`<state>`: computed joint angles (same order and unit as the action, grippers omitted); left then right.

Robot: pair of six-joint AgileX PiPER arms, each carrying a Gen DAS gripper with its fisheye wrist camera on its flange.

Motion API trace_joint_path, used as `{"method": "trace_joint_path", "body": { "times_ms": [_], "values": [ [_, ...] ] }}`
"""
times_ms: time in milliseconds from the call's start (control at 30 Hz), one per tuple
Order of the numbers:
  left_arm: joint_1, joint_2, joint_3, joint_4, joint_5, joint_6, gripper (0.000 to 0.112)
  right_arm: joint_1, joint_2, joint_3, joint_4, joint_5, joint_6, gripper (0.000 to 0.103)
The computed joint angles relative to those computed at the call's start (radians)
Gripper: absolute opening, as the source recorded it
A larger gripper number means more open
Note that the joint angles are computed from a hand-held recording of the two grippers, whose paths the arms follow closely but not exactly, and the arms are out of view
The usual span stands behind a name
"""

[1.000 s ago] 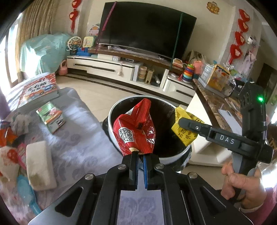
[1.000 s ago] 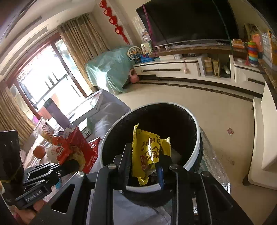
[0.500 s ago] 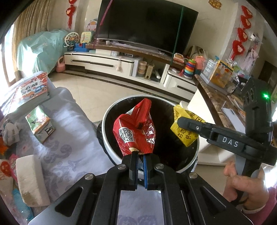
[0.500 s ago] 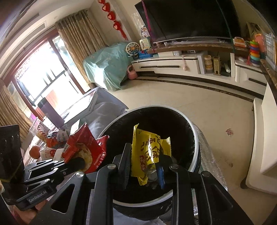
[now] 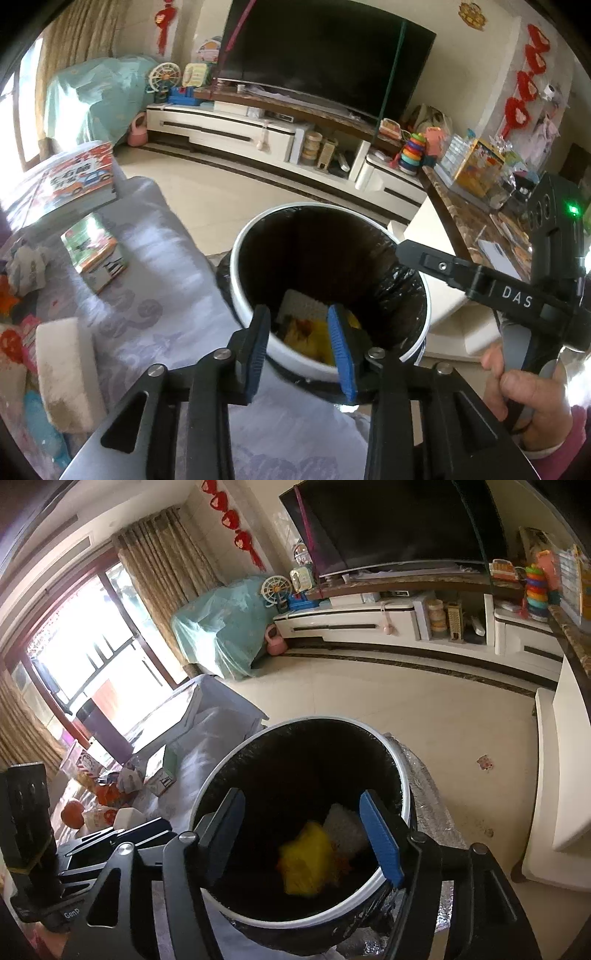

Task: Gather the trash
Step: 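Move both tools back to the table toward the tissue and sponge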

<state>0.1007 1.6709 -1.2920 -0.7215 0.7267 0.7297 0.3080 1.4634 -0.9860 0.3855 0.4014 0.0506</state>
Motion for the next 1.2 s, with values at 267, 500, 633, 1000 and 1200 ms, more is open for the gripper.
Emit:
{"method": "trace_joint_path", "body": {
  "times_ms": [267,500,633,1000,1200],
  "values": [
    [0.140,-0.173,0.251,-0.165,-0.012,0.184,0.046,0.094,-0.075,0.056,-0.188,-0.049,0.220,0.083],
    [0.353,-0.322,0.424,-0.243,0.076,0.321,0.050,0.255,-0.107,0.107,-0.457,-0.095,0.565,0.088],
    [0.496,-0.388,0.478,-0.246,0.149,0.371,0.052,0.344,-0.096,0.107,-0.567,-0.099,0.708,0.088],
    [0.890,-0.477,0.552,-0.224,0.348,0.509,0.052,0.544,-0.019,0.074,-0.813,-0.118,1.035,0.088],
    [0.997,-0.518,0.541,-0.201,0.404,0.518,0.053,0.603,0.057,0.016,-0.779,-0.123,1.018,0.088]
  ]
}}
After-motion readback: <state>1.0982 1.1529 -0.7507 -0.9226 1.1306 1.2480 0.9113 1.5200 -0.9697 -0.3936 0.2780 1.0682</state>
